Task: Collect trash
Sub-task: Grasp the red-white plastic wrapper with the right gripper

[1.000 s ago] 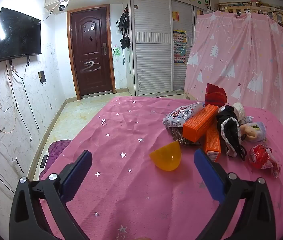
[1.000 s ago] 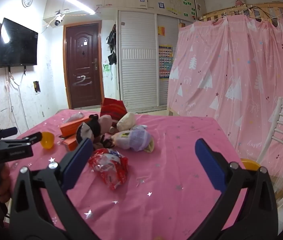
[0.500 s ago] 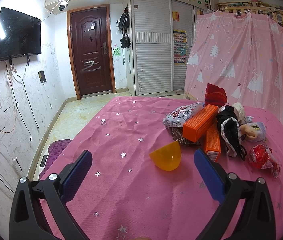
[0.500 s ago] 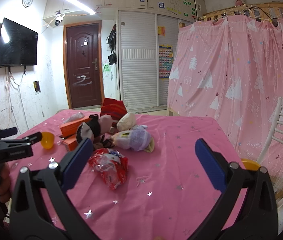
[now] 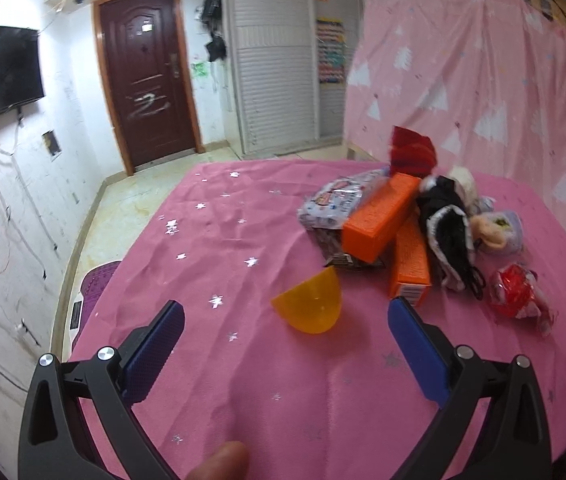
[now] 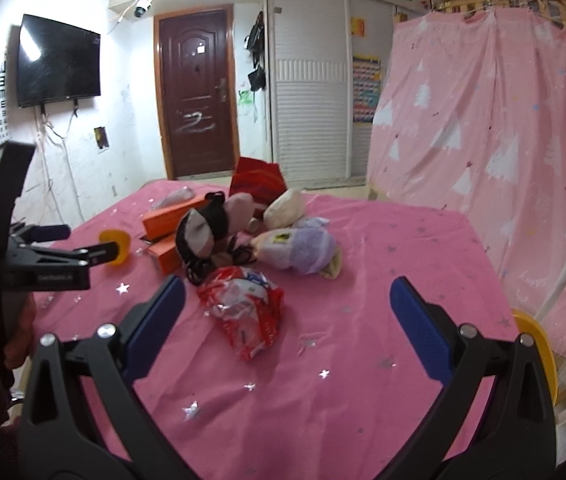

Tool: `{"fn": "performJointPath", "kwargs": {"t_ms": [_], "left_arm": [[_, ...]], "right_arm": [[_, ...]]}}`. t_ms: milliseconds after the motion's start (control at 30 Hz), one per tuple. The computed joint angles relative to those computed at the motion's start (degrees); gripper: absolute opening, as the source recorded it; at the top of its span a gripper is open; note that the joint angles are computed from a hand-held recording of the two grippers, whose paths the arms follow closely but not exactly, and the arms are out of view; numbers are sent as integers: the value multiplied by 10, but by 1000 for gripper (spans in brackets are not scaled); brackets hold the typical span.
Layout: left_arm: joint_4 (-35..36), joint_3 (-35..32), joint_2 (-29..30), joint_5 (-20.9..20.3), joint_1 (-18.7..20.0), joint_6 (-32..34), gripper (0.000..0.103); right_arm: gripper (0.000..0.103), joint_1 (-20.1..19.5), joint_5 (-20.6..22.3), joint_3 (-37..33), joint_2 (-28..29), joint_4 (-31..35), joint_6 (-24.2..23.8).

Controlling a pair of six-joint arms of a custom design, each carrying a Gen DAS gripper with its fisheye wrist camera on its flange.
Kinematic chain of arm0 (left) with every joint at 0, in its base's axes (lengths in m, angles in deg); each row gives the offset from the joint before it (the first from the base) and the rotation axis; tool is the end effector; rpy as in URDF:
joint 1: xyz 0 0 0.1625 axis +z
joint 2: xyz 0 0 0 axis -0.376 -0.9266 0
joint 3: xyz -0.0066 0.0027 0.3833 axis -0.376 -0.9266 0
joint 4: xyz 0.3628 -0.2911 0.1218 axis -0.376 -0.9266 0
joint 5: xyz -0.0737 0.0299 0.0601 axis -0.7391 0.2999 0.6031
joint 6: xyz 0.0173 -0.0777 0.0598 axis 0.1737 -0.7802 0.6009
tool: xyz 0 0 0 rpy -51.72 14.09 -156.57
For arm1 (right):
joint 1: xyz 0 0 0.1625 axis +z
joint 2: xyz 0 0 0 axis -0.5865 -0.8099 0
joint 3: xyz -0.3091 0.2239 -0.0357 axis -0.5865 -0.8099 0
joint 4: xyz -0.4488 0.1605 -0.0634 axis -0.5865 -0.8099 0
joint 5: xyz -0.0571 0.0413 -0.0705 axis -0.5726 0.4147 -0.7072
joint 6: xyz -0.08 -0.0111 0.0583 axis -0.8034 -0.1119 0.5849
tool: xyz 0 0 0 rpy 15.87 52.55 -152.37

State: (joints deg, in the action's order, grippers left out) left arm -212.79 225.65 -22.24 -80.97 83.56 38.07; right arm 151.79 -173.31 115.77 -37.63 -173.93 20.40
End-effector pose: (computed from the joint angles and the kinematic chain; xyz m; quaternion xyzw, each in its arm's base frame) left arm 0.0341 -0.3931 0.2670 0.1192 0.8178 -0.3959 0.4004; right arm 0.2914 -0.4006 -0.0723 0.3100 -0.8273 0.4116 0.2239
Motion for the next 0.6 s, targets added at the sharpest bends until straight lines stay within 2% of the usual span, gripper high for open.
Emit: {"fn": "performJointPath", "kwargs": {"t_ms": [67, 300, 433, 600], "left_arm": [[32, -10, 5, 0, 1, -12, 94], [196, -78, 19, -36, 28, -83, 90], [231, -107, 39, -44, 46, -92, 74], [244, -130, 59, -73, 72, -83, 57]], "right_arm": [[99, -4, 8, 4, -11, 27, 13], [99, -10, 17, -8, -44, 149, 48], [98, -8, 29, -26, -47, 217, 60], [98, 2, 1, -62, -32, 293, 72]]}}
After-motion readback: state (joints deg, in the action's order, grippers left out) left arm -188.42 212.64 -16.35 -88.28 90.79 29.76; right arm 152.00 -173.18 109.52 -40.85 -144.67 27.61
